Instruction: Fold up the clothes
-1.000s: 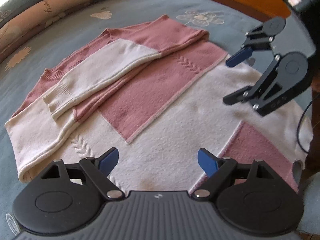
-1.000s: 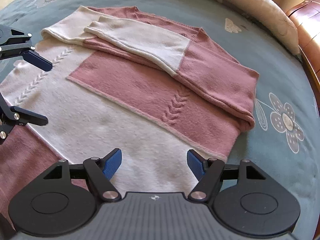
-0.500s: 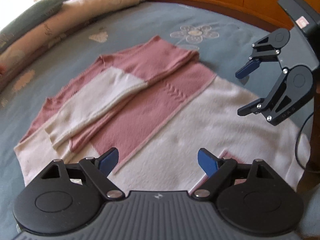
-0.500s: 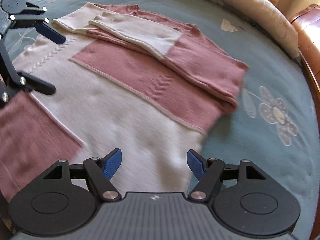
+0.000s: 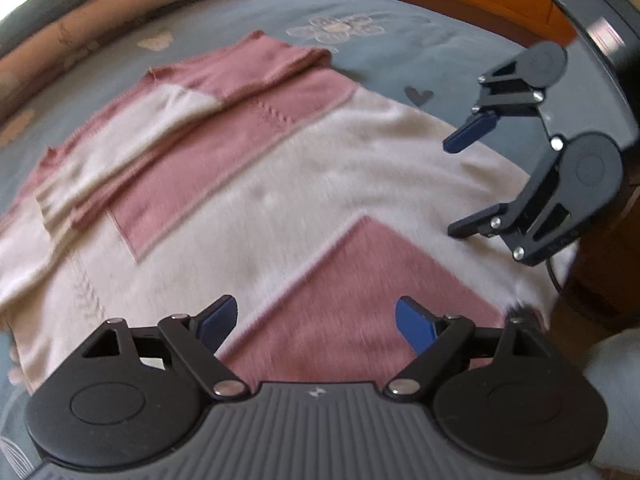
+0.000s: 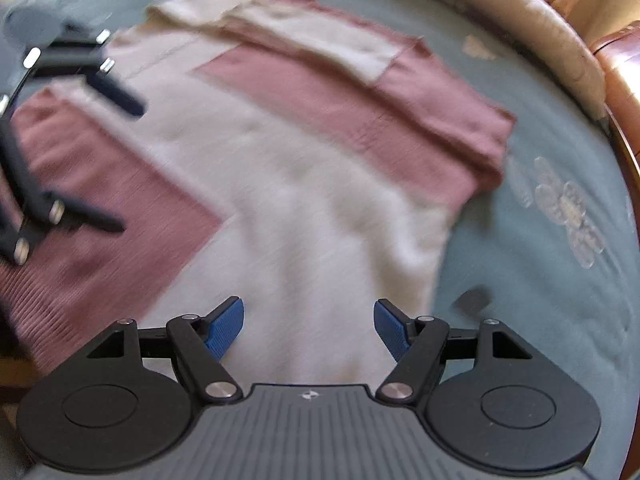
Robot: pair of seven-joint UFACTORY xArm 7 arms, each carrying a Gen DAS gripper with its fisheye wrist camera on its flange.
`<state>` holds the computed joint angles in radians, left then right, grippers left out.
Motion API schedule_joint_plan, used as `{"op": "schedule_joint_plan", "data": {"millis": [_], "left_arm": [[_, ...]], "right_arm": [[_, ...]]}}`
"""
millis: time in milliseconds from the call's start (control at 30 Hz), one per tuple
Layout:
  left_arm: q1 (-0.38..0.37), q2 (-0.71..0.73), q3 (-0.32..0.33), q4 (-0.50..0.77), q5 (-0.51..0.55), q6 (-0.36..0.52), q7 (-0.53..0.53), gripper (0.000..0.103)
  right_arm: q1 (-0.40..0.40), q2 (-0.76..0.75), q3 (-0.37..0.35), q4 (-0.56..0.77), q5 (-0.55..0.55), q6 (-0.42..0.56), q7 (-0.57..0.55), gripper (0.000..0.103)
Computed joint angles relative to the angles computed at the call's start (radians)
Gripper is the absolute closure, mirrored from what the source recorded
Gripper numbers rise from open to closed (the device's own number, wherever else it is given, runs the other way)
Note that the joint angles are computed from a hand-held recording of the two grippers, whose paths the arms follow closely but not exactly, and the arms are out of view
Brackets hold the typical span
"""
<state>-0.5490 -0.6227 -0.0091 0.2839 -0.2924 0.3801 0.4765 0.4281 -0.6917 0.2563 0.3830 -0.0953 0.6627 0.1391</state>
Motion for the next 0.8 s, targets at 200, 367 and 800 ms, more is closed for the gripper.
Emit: {"op": "schedule_joint_plan", "data": {"millis": [200,367,800], "left_arm": [[0.021,-0.119,0.077,-0.062,-0.011,0.069,0.096,0.017],[0.015,-0.118,0.103,-0.074,-0.056,0.021,0.119,0.017],[0.096,-0.19,0.084,-0.12,-0.03,0.06,0.013,0.017]], "right_arm": [[0.053,-0.049,0.079,0.061,0.008,0.255,0.091,0.025],[0.024,0.006,0.131,0.124,-0.034,0.242,0.211,0.023],[0.006,0.043,0.055,0.168,-0.054,0.391,0.2,0.016]]}}
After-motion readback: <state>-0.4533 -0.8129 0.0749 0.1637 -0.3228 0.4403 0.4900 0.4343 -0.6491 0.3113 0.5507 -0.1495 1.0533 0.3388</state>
